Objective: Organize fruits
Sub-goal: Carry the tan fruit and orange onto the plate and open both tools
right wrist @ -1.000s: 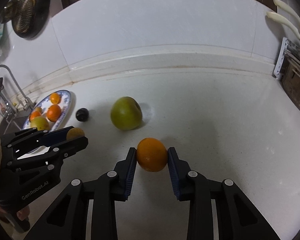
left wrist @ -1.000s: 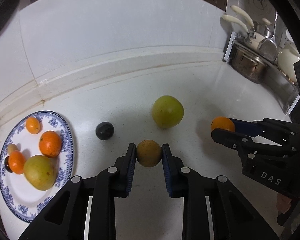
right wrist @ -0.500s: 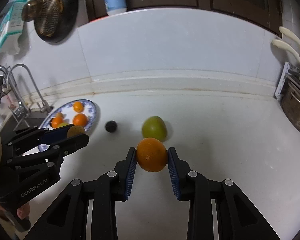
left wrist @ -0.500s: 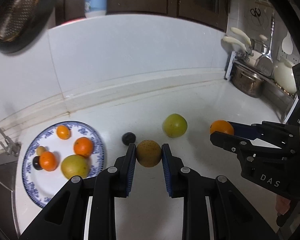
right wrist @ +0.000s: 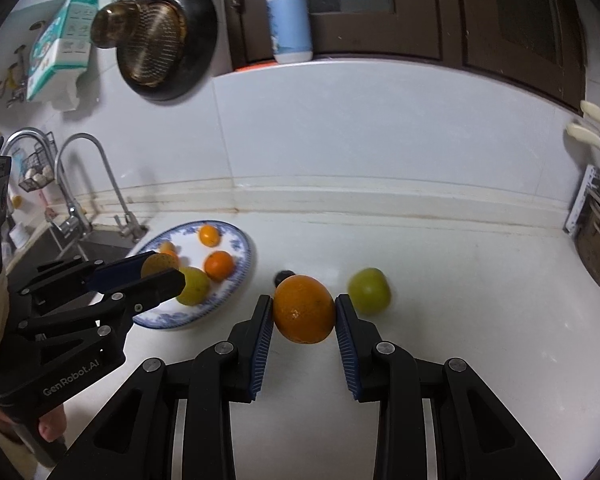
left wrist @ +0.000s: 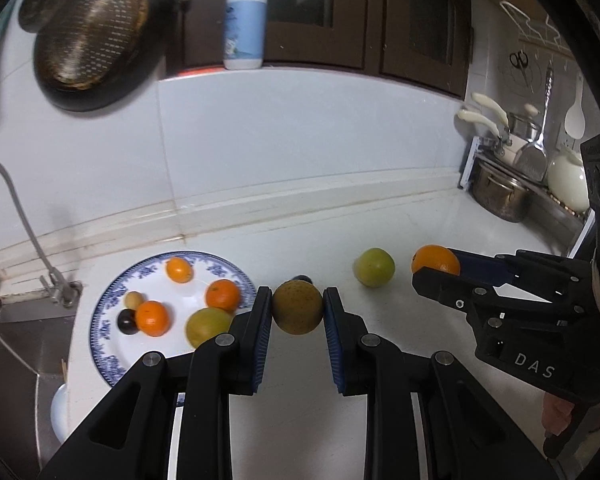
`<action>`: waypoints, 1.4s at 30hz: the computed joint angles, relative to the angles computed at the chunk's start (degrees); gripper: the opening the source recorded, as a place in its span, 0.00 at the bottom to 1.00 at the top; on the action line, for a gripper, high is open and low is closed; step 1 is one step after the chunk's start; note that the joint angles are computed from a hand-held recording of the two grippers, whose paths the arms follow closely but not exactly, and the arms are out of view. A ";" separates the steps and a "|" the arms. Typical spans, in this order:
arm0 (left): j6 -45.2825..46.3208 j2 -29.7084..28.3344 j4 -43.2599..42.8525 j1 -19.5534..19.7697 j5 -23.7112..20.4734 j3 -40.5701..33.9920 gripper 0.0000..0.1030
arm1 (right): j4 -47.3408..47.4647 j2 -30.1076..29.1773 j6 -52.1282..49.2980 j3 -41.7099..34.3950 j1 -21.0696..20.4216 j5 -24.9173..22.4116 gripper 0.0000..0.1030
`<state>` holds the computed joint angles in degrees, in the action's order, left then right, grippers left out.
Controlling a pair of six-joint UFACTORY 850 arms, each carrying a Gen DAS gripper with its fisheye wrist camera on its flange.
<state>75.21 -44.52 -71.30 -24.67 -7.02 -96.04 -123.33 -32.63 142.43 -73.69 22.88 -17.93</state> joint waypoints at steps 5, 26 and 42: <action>11.55 1.79 -11.30 1.44 0.12 2.28 0.25 | -0.36 -0.69 0.56 -1.57 1.41 -0.26 0.32; 28.47 3.03 -24.67 8.73 -3.01 4.88 0.25 | 11.49 -9.83 -11.74 -15.58 6.77 2.77 0.32; 0.44 -5.77 6.48 12.83 -9.13 -4.58 0.25 | 56.45 -23.00 -56.98 -32.83 7.35 7.12 0.32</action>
